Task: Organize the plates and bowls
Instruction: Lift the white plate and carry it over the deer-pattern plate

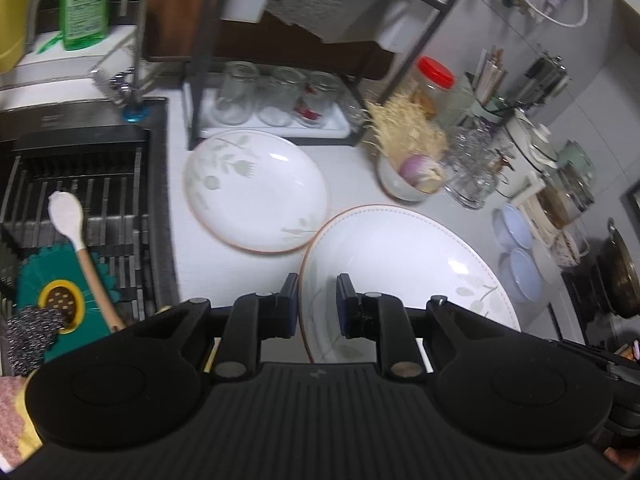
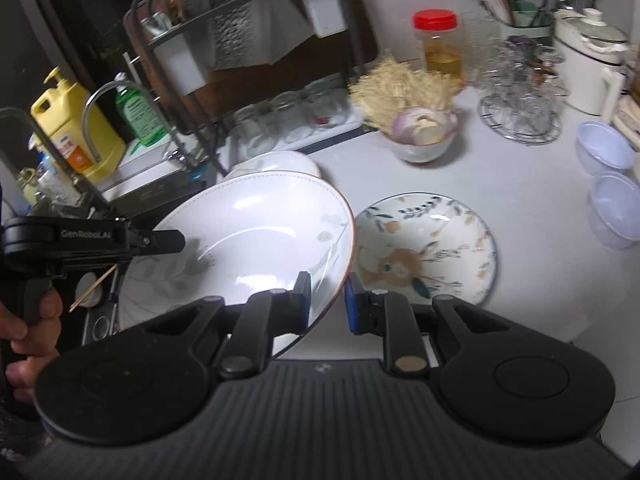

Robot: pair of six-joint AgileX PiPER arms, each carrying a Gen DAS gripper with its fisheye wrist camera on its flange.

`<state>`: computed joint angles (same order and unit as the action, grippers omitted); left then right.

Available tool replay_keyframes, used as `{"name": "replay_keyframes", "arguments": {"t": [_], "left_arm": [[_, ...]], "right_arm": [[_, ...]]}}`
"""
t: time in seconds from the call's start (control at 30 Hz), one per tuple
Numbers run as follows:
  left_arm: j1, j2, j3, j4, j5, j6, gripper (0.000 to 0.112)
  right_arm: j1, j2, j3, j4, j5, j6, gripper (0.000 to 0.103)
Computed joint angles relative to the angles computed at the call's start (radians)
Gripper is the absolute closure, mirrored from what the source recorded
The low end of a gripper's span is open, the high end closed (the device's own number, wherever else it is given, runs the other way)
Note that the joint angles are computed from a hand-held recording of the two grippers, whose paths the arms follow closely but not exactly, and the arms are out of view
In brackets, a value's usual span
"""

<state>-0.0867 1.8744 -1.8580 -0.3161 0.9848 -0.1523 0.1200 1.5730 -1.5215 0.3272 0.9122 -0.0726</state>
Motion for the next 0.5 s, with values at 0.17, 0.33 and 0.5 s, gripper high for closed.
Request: {"name": "replay_keyframes", "arguments": {"t": [0.17,0.33,0.5], "left_arm": [[-0.020,0.044,-0.051,-0.048,0.026,0.064,0.090],[-0.039,0.062,-0.066,-0.055,0.043,0.127,0.090],[-0.054,0.080,-0.070,-0.054,0.057,0.138,0.090]], "right_arm": [[-0.007,-0.046,0.044,-0.071,-0.025,0.084,0.082],[-0.023,-0.083,0.090,-0.078,-0.032,0.113,0.082],[-0.035,-0.090,0.123,-0.075,-0.048,0.132,0.082]]}}
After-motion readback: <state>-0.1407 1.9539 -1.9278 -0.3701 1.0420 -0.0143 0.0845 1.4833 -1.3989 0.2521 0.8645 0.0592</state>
